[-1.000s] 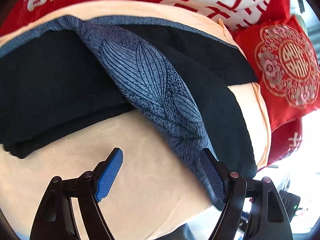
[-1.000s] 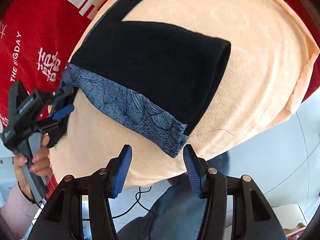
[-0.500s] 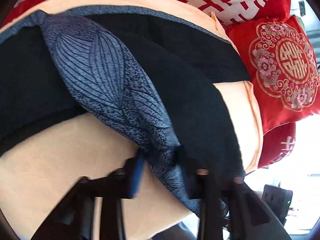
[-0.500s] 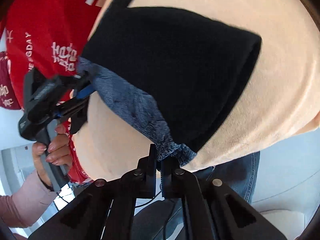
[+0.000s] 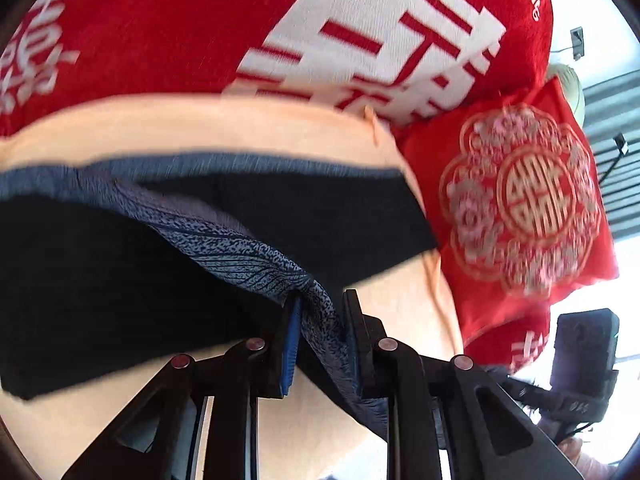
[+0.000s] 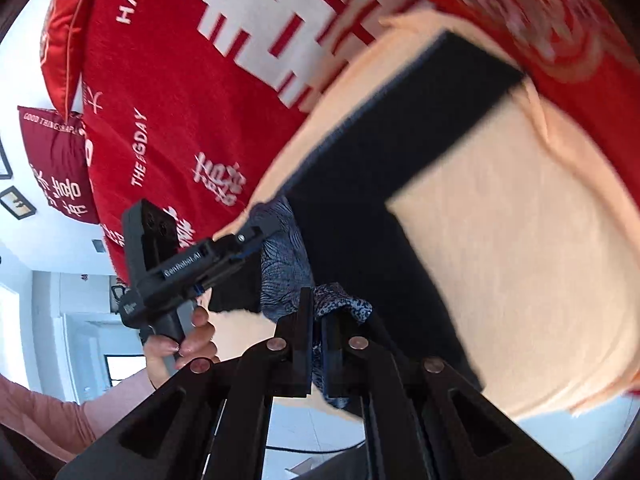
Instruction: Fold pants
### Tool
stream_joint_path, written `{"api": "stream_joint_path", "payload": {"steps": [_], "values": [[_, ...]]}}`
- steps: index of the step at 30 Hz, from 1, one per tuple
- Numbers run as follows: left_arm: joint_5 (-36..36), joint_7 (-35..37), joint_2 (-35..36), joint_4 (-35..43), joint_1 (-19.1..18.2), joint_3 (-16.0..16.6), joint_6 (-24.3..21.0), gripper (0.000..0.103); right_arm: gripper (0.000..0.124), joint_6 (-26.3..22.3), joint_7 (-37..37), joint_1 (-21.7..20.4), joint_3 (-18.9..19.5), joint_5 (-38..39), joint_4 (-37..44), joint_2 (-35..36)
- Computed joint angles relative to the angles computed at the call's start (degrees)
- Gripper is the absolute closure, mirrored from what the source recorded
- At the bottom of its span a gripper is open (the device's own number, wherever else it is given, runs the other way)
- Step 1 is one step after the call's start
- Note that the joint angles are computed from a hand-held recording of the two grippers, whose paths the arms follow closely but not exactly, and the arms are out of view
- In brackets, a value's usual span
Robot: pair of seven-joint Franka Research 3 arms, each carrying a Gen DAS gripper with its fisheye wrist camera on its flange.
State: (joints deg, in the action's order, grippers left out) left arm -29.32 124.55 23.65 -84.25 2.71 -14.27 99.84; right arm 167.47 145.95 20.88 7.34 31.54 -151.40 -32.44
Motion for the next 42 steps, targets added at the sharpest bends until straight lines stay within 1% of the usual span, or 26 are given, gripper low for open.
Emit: {"api": "stream_joint_path", "payload": {"steps": [1, 4, 6, 7, 8, 9, 11, 13, 15, 17, 18, 19, 20, 21, 24, 25, 27, 28, 29, 31, 34, 36, 37, 39, 40, 42], "values": [[-0.03, -0.72, 1.17, 1.6, -0.47, -0.17, 0.29, 0.08, 0.121, -1.6, -2.54, -0.47, -2.3, -0.98, 0.61, -0.37], [0.76, -2.53, 4.39, 5.67, -2.14, -0.91, 2.34, 0.08, 0.121, -5.68, -9.4, -2.44, -6.83, -2.57, 3.61, 0.76], [2.03, -3.87, 7.06, 8.87, -3.39, -1.4, 4.03, 0.08, 0.121, -7.9, -14.83, -3.94, -9.91, -2.44, 6.57, 3.13], [2.94, -4.62, 8.6, 10.77, -4.12, -1.59, 4.86, 0.08, 0.121, -9.41, -17.89, -4.83, -11.87, -2.12, 9.21, 5.75], [4.23, -5.17, 9.79, 12.16, -5.0, -1.67, 6.51, 0.08, 0.121, -10.98, -19.94, -5.93, -12.84, -1.95, 10.87, 7.36], [5.89, -5.75, 10.36, 12.62, -6.0, -1.51, 9.26, 0.08, 0.121, -13.34, -22.22, -7.22, -14.02, -2.22, 13.2, 9.67], [9.14, -7.45, 12.33, 15.08, -7.46, -1.3, 11.41, 0.08, 0.121, -17.92, -25.44, -9.71, -15.01, -3.41, 17.27, 13.87], [12.68, -9.44, 14.4, 18.0, -8.71, -0.89, 11.65, 0.08, 0.12, -22.76, -28.36, -11.84, -15.66, -4.2, 21.02, 18.26], [15.93, -10.74, 15.43, 19.45, -9.44, -0.5, 11.28, 0.08, 0.117, -26.6, -28.38, -13.94, -15.02, -5.56, 24.12, 21.88], [18.58, -10.95, 14.57, 18.03, -9.56, -0.22, 11.78, 0.08, 0.116, -31.09, -26.66, -16.2, -13.55, -9.78, 27.0, 24.76], [19.83, -10.34, 13.3, 15.94, -9.4, -0.08, 12.91, 0.08, 0.098, -32.53, -26.1, -17.15, -12.75, -11.82, 27.96, 25.53], [20.83, -9.41, 11.52, 12.92, -9.09, -0.06, 14.56, 0.08, 0.06, -33.63, -24.94, -17.99, -11.81, -15.27, 29.26, 26.21], [21.84, -8.74, 10.28, 10.81, -8.96, 0.02, 15.78, 0.08, 0.052, -32.74, -25.16, -18.35, -11.23, -16.39, 29.37, 26.06], [23.11, -7.99, 8.89, 8.41, -8.84, 0.25, 16.87, 0.079, 0.049, -31.24, -26.43, -18.48, -10.99, -15.68, 29.25, 25.75], [24.91, -7.69, 6.68, 4.35, -8.36, 0.61, 17.21, 0.079, 0.049, -33.57, -24.74, -19.24, -9.65, -22.02, 32.36, 25.87], [25.45, -7.98, 5.95, 2.97, -8.27, 0.82, 17.37, 0.079, 0.049, -33.64, -23.83, -19.29, -9.4, -22.62, 32.54, 25.13], [26.38, -8.83, 4.57, 0.11, -8.21, 1.13, 18.22, 0.079, 0.049, -30.85, -22.62, -18.85, -9.07, -19.89, 29.37, 22.19], [26.53, -9.11, 3.81, -1.44, -8.06, 1.17, 18.72, 0.079, 0.056, -29.6, -21.22, -18.45, -8.61, -18.24, 26.65, 19.97], [26.72, -9.45, 3.36, -2.5, -8.01, 1.2, 19.19, 0.079, 0.061, -29.43, -19.79, -18.17, -8.1, -17.33, 24.54, 18.4], [27.67, -10.4, 2.76, -4.48, -8.3, 1.37, 20.49, 0.079, 0.081, -30.84, -16.45, -17.39, -6.93, -15.68, 20.65, 16.03], [29.75, -11.56, 3.3, -5.72, -9.14, 1.58, 22.93, 0.079, 0.095, -33.58, -10.82, -17.02, -5.32, -16.24, 16.76, 15.49], [30.36, -11.88, 3.45, -6.54, -9.24, 1.44, 25.09, 0.079, 0.097, -32.11, -9.62, -17.1, -5.13, -17.9, 15.64, 16.86], [30.86, -12.05, 3.53, -6.73, -9.39, 1.42, 25.98, 0.079, 0.099, -32.91, -10.01, -17.32, -5.05, -20.27, 16.85, 18.5], [31.97, -12.92, 4.06, -5.39, -9.92, 1.54, 24.86, 0.079, 0.099, -35.39, -10.74, -17.33, -5.55, -22.81, 20.08, 21.13], [31.51, -12.69, 4.3, -4.46, -9.68, 1.24, 23.94, 0.079, 0.098, -35.08, -10.56, -17.24, -5.88, -22.76, 20.52, 20.85], [30.61, -11.84, 4.31, -3.6, -9.18, 0.76, 23.7, 0.079, 0.095, -31.09, -11.88, -16.84, -6.56, -21.04, 20.06, 19.14]]}}
